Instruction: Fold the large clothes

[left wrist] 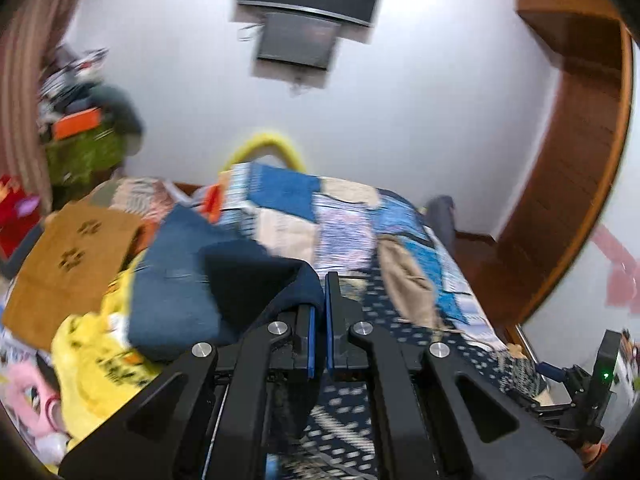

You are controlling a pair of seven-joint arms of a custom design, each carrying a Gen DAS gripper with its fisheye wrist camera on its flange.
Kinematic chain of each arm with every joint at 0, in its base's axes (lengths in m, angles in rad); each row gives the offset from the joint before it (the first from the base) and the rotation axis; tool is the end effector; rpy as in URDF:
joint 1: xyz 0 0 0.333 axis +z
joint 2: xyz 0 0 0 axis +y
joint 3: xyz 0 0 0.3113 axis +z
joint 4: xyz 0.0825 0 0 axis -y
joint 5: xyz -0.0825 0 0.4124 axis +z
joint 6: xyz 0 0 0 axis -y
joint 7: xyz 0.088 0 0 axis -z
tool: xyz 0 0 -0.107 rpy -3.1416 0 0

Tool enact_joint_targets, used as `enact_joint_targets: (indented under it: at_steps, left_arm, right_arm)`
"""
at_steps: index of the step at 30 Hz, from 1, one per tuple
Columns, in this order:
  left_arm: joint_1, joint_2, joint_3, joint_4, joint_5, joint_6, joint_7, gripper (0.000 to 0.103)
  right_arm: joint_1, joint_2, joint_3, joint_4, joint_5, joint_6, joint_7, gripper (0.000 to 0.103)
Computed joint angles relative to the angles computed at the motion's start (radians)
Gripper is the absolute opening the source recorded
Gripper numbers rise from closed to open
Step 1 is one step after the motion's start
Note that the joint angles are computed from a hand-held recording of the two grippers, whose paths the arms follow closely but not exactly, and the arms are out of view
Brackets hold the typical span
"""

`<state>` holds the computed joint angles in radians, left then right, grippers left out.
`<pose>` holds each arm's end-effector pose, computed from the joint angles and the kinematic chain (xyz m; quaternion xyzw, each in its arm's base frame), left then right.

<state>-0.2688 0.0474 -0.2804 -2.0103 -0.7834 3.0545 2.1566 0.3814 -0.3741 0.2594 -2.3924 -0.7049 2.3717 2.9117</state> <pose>0.5649 -0.2778 0.5160 -0.4885 0.7214 -0.4616 0.1669 0.3966 0.2928 0.4758 -0.5687 0.7419 -0.2865 0.2101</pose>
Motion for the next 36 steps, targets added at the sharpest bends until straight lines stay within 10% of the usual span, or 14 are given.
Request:
enact_joint_targets:
  at_steps: [11, 25, 29, 36]
  left_arm:
    - [-0.154, 0.21, -0.023, 0.171, 0.46, -0.137, -0.331, 0.003]
    - [-0.235, 0.369, -0.056, 0.255, 0.591, -0.443, -0.382, 0.006]
    - [-0.241, 0.344, -0.048, 0.231, 0.618, -0.467, -0.367, 0.029]
    - [-0.171, 0.159, -0.068, 0.022, 0.531, -0.287, -0.239, 0.071]
  right_arm:
    - [-0.02, -0.194, -0.023, -0.172, 0.087, 0.011, -0.013, 0.089]
    - [-0.024, -0.267, -0.013, -0.25, 0.169, -0.039, -0.051, 0.089]
    - [-0.021, -0.253, -0.01, -0.238, 0.164, -0.038, -0.066, 0.089]
    - [-0.034, -0.189, 0.002, -0.179, 0.124, 0.023, -0.079, 0.089]
